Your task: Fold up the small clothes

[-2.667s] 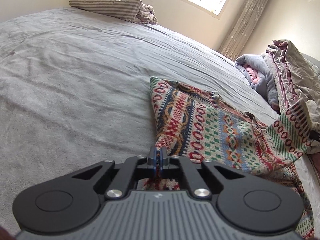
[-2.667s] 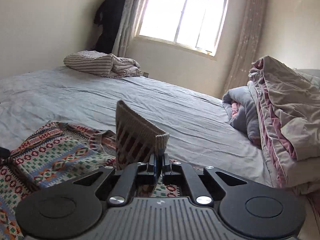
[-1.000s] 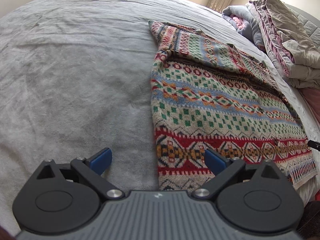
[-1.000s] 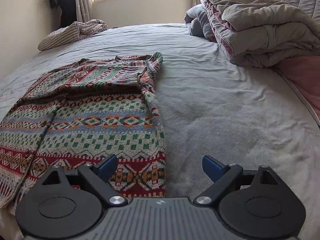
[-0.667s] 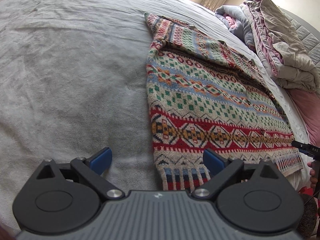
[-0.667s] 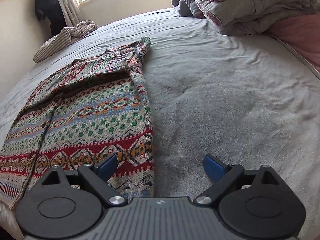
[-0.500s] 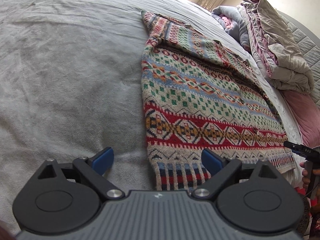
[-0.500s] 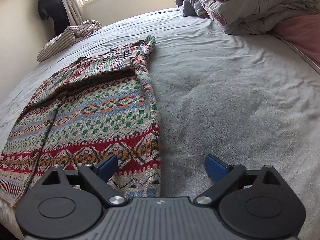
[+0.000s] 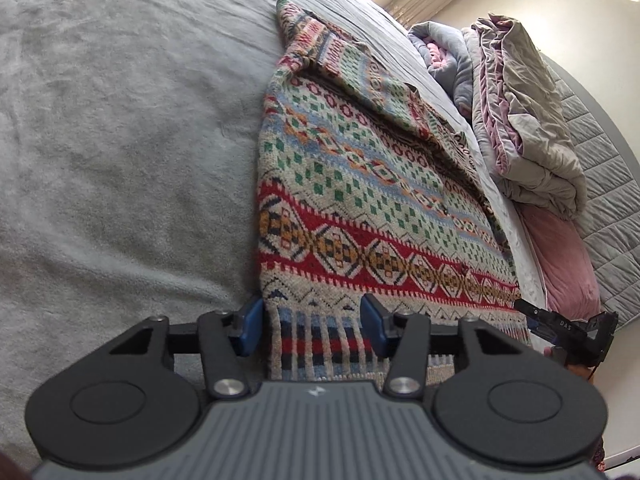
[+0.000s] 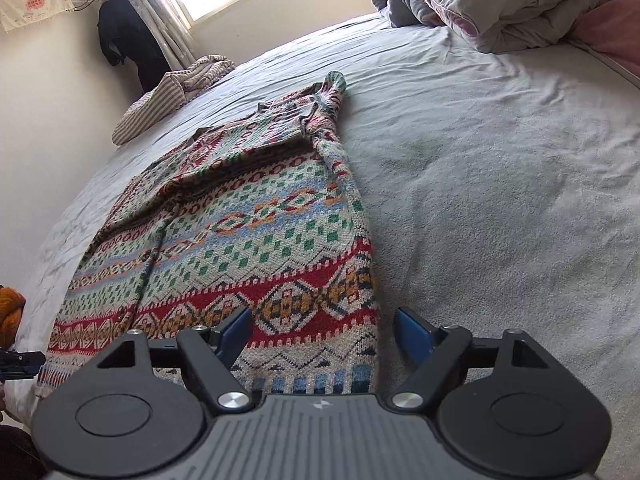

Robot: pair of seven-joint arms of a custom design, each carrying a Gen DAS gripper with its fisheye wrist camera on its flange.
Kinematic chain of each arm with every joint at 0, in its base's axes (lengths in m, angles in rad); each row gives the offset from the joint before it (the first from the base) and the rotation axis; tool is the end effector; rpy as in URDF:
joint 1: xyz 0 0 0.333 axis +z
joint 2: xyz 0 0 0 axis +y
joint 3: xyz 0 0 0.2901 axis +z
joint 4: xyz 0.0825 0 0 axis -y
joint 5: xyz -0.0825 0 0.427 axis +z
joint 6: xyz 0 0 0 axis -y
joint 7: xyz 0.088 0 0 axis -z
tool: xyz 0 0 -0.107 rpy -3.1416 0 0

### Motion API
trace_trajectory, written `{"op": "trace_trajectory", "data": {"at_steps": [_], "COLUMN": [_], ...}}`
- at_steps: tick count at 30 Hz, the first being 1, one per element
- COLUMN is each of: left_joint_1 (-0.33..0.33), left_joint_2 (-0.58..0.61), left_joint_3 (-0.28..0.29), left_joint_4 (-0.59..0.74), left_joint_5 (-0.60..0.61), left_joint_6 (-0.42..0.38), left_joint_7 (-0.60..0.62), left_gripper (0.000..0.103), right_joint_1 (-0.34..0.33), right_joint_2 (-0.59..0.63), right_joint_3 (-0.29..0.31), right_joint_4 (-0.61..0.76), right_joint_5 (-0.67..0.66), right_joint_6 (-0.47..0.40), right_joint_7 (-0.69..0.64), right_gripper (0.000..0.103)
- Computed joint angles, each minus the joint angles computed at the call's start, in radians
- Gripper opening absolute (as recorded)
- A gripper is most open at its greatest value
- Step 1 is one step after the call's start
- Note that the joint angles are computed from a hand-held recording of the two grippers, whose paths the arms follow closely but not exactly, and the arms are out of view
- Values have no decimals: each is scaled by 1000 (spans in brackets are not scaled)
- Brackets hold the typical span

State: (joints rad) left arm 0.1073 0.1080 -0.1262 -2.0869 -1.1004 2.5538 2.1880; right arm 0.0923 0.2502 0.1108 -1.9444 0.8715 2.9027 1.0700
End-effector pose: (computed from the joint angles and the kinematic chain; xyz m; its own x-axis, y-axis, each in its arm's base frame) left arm 0.6236 0.0014 0.3549 0.0219 -0.7912 0.6111 -0.8540 -0.3326 -0.4000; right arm 0.6664 0.0868 0.3694 0.0592 -0.9177 -0.3928 -0.7601 0.2136 -0.6137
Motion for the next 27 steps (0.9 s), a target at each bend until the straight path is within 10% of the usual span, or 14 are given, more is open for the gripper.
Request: {"op": "trace_trajectory", "data": {"at_steps": [7, 10, 27], "left_joint_1": [21, 27, 6], "left_joint_2": [19, 19, 26], "left_joint_3": [7, 7, 7], "left_joint_4": [20, 19, 143], "left_joint_5": [6, 1, -254], "left_joint_6": [-106, -124, -37], "left_joint_7": [-19, -23, 183], "left_gripper": [5, 3, 2], "right_joint_1": [-17, -27, 18], "right_joint_2": [-12, -15, -33], "right_joint_3": [7, 7, 6], "right_joint_4": [-3, -1, 116], "right_joint_5": [100, 147, 569], "right_joint_6": [-51, -101, -5], "right_joint_7": [-50, -75, -513], "right_gripper": [36, 11, 8]}}
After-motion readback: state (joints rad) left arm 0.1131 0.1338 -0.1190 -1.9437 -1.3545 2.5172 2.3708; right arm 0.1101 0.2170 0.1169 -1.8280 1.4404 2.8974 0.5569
